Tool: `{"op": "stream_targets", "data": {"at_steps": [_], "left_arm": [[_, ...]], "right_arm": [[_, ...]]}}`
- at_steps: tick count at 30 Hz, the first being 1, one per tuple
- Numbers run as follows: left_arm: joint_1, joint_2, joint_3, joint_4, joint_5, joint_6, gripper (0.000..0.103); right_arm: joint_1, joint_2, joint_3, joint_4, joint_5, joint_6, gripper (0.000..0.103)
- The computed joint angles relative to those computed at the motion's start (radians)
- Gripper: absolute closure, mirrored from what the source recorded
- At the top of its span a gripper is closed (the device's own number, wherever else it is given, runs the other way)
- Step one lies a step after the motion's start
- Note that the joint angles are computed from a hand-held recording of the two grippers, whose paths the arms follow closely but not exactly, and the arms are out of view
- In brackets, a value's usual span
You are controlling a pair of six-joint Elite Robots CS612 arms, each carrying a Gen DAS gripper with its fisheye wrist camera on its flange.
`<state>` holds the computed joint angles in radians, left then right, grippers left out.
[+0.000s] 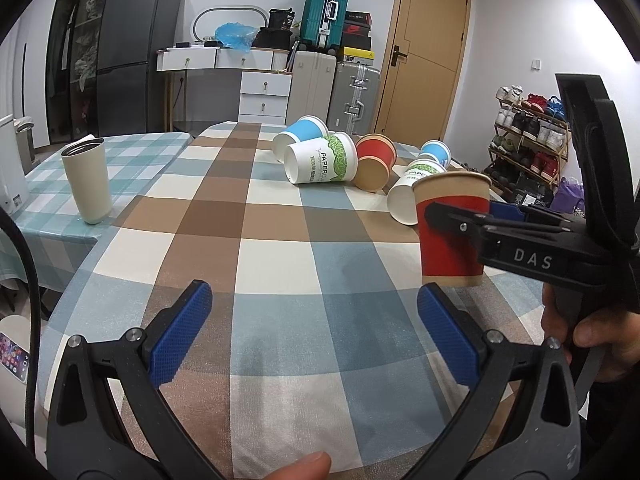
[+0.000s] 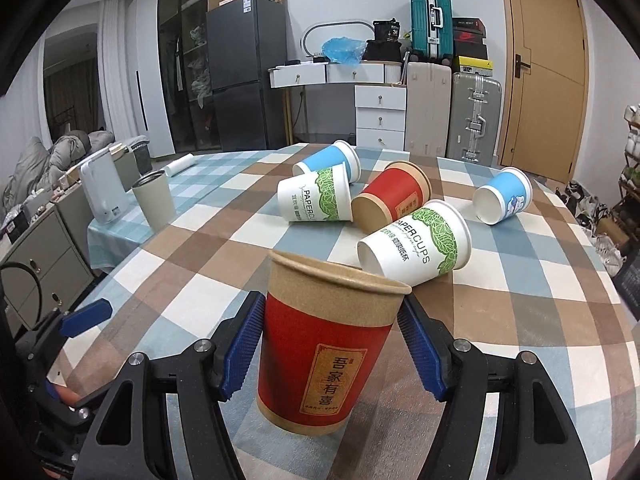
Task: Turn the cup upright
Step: 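Lower the upright red cup onto the tablecloth with the right gripper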
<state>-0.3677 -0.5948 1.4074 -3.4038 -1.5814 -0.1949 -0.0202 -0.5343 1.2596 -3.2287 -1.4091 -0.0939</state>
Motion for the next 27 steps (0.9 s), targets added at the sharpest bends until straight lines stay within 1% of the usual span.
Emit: {"op": "stream_targets", "data": {"at_steps": [6, 12, 24, 27], "left_arm": [[0.000, 0.000, 0.000, -0.001, 0.001, -0.001, 0.000], [0.000, 0.001, 0.001, -0.002, 0.004, -0.001, 0.000], [0.001, 0.003, -0.001, -0.012, 0.011, 0.001, 0.000], [0.002, 0.004, -0.002, -0.012, 0.011, 0.000, 0.000]], "right_arm": [[0.002, 0.002, 0.000, 0.005, 0.006, -0.028, 0.035], [-0.001, -0.007, 0.021, -0.008, 0.022, -0.047, 0.035], [-0.007, -0.031, 0.128, -0.145, 0.052, -0.147, 0.035], [-0.005, -0.029, 0.135, -0.148, 0.038, -0.173, 0.037]]}}
